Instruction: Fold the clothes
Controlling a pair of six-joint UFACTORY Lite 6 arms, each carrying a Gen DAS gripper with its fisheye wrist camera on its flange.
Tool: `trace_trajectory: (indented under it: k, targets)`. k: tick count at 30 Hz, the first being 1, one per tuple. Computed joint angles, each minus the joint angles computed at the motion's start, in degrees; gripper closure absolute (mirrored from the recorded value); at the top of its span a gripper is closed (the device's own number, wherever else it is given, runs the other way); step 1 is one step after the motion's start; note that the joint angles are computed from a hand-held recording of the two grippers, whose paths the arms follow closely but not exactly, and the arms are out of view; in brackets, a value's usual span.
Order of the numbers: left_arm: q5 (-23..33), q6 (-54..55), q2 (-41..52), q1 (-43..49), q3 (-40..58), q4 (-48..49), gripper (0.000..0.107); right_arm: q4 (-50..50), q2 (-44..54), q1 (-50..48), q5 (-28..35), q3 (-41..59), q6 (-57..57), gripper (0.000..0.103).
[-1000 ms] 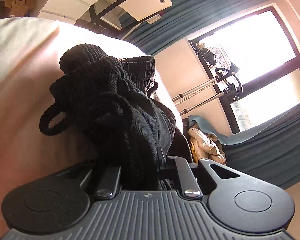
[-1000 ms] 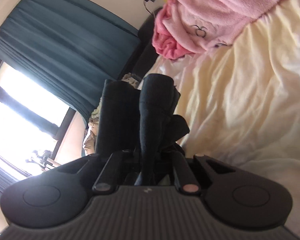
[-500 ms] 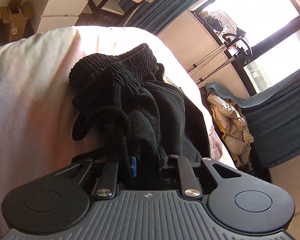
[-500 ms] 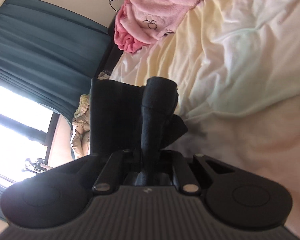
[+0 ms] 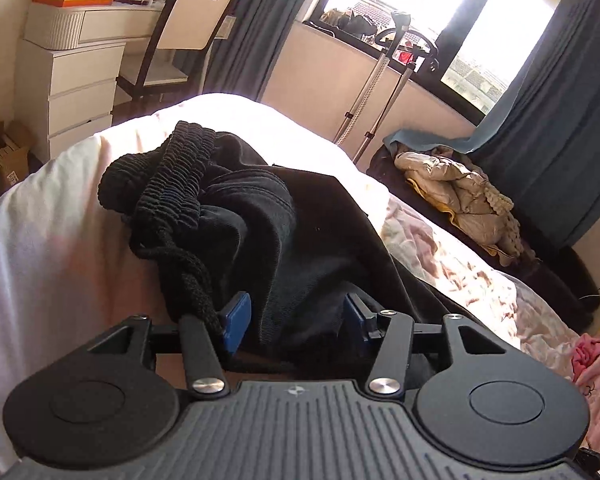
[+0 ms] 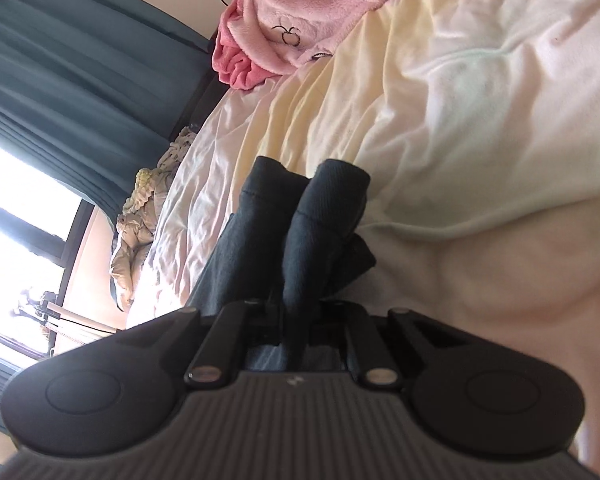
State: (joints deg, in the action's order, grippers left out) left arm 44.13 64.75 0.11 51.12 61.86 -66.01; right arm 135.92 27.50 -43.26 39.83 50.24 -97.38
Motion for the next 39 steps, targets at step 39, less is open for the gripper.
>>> trace_trajectory:
  k: [39]
  targets:
    - [-24.97, -25.19, 40.93, -65.97, 29.51, 31.23, 0.027, -11.54, 8.31, -2.24, -0.94, 9.85, 9.13, 0.092]
